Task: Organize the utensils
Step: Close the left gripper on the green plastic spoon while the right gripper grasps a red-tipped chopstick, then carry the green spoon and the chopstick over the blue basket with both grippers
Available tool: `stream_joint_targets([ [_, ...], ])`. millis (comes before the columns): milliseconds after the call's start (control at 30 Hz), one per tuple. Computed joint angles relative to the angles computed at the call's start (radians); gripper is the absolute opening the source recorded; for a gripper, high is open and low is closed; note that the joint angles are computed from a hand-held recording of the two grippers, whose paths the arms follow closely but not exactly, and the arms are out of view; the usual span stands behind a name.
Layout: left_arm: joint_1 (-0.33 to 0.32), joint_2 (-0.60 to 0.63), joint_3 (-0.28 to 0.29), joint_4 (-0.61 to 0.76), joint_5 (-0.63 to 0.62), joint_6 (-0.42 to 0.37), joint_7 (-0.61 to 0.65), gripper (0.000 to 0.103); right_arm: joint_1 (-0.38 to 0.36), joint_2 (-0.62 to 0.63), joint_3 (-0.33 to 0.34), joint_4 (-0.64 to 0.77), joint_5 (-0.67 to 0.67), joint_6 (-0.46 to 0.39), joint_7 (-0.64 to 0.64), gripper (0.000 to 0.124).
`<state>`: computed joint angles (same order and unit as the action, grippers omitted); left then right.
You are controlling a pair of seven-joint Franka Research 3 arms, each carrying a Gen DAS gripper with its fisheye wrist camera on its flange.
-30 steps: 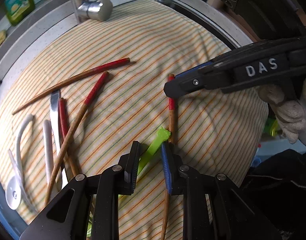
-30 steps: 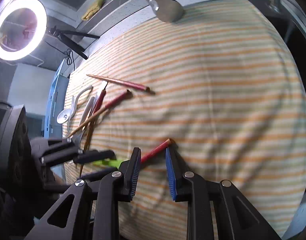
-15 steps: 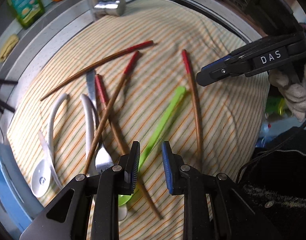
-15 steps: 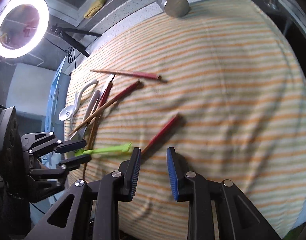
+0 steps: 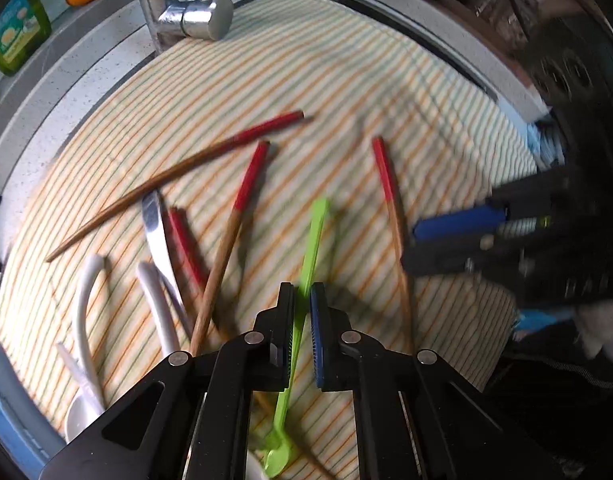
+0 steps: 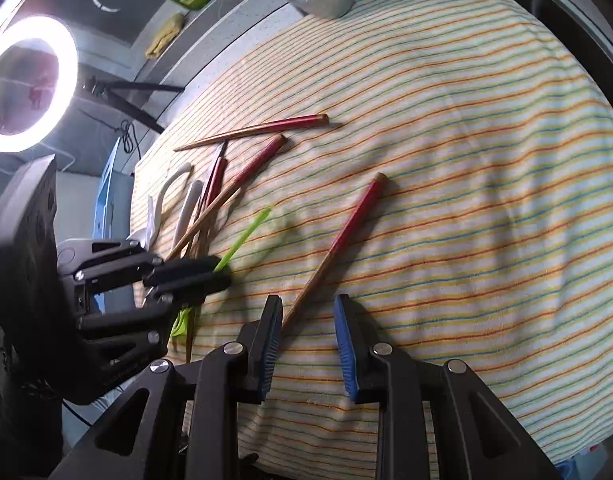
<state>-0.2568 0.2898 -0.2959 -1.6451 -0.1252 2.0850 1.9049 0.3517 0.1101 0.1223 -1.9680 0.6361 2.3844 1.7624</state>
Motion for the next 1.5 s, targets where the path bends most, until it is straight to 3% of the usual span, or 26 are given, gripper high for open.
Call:
stream_joint_targets([
  [200, 0.009, 0.032, -0.007, 0.055, -0.017, -0.028, 0.037, 0.007, 0.018, 0.011, 0.003, 0.016, -0.066, 0.011, 0.064, 0.024],
  [367, 0.015, -0.037, 0.011, -0.036, 0.019, -0.011, 0.047, 0.004, 0.03, 0.027, 0.005, 0.039, -0.12, 0.007, 0.103, 0.026],
  [500, 0.03, -0.063, 0.014, -0.056, -0.025, -0.004, 0.055, 0.002, 0.033, 0.032, 0.005, 0.046, -0.143, 0.006, 0.112, 0.024],
  [633, 0.049, -0.044, 0.016, -0.003, -0.103, -0.029, 0.057, 0.002, 0.03, 0.03, 0.005, 0.041, -0.14, 0.007, 0.114, 0.018],
  [733, 0.041, 0.0, 0.014, 0.05, -0.095, -0.035, 0.033, 0.002, 0.026, 0.027, 0.005, 0.035, -0.119, 0.007, 0.107, 0.017],
  [800, 0.04, 0.041, 0.012, 0.095, -0.088, -0.064, 0.025, 0.006, 0.025, 0.024, 0.005, 0.033, -0.113, 0.005, 0.105, 0.018],
  [833, 0.029, 0.056, 0.012, 0.106, -0.067, -0.066, 0.004, 0.017, 0.024, 0.024, 0.005, 0.032, -0.109, 0.004, 0.107, 0.018],
  [867, 0.028, 0.053, 0.011, 0.101, -0.058, -0.064, 0.003, 0.02, 0.023, 0.023, 0.005, 0.031, -0.102, 0.004, 0.112, 0.018],
  [1167, 0.03, -0.015, 0.014, -0.011, -0.024, -0.036, 0.004, 0.02, 0.029, 0.034, 0.006, 0.041, -0.116, 0.014, 0.123, 0.02],
  [1333, 0.023, -0.021, 0.009, -0.037, -0.021, 0.013, 0.006, 0.006, 0.04, 0.06, 0.005, 0.07, -0.171, 0.027, 0.138, 0.015],
  [1500, 0.047, -0.05, 0.011, -0.074, -0.092, 0.037, 0.003, 0.006, 0.028, 0.056, 0.011, 0.05, -0.105, 0.056, 0.123, 0.011],
])
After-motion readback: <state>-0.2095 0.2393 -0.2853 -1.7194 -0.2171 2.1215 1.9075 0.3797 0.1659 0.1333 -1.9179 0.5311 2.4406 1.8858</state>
